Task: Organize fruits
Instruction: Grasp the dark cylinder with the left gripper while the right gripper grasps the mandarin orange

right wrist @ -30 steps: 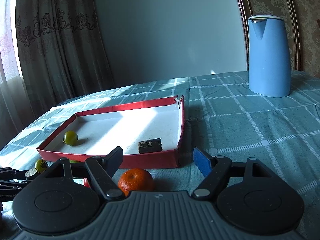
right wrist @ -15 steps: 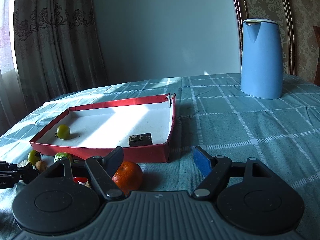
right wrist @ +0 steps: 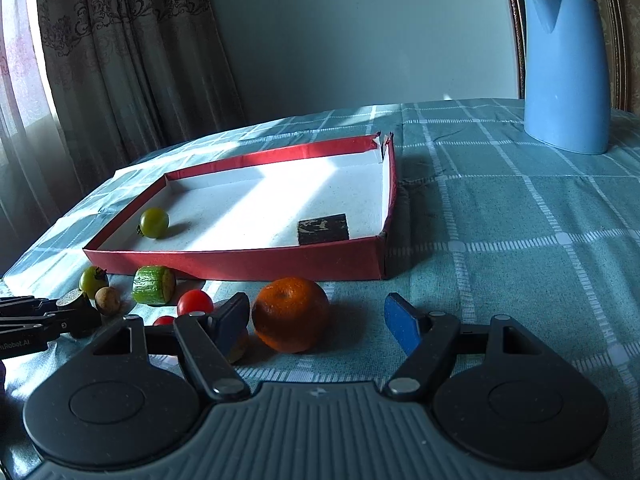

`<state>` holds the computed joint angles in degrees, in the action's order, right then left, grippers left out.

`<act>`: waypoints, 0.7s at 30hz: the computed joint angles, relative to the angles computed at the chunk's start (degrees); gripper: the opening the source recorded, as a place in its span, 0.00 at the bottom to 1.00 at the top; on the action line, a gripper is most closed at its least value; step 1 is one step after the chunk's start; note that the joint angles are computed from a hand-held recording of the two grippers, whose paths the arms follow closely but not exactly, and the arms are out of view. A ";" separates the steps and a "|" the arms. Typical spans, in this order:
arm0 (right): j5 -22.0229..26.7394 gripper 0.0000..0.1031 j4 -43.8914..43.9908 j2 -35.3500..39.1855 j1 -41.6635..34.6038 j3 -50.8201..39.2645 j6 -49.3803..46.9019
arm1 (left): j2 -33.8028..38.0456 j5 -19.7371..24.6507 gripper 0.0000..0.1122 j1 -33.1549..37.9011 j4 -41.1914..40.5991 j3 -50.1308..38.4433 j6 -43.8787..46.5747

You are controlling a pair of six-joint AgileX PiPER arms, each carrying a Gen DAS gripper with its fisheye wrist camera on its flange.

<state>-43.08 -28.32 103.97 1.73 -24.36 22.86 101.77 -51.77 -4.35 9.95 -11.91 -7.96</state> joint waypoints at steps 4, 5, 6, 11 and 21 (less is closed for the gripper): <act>0.22 0.64 3.31 0.55 1.88 -0.50 -2.00 | 0.01 -0.01 0.27 0.07 0.13 0.00 -0.04; -0.13 0.58 2.34 0.61 1.72 -0.47 -1.50 | 0.05 -0.05 0.27 0.07 0.13 -0.02 -0.01; -0.62 0.55 1.78 0.62 1.69 -0.28 -1.71 | 0.05 -0.05 0.27 0.07 0.13 -0.02 -0.01; -1.96 0.40 3.03 0.31 2.71 0.71 -4.00 | 0.08 -0.08 0.27 0.06 0.11 -0.02 -0.01; -4.51 0.39 4.35 0.01 1.81 2.42 -3.94 | 0.19 -2.83 0.27 0.07 -0.51 1.18 0.44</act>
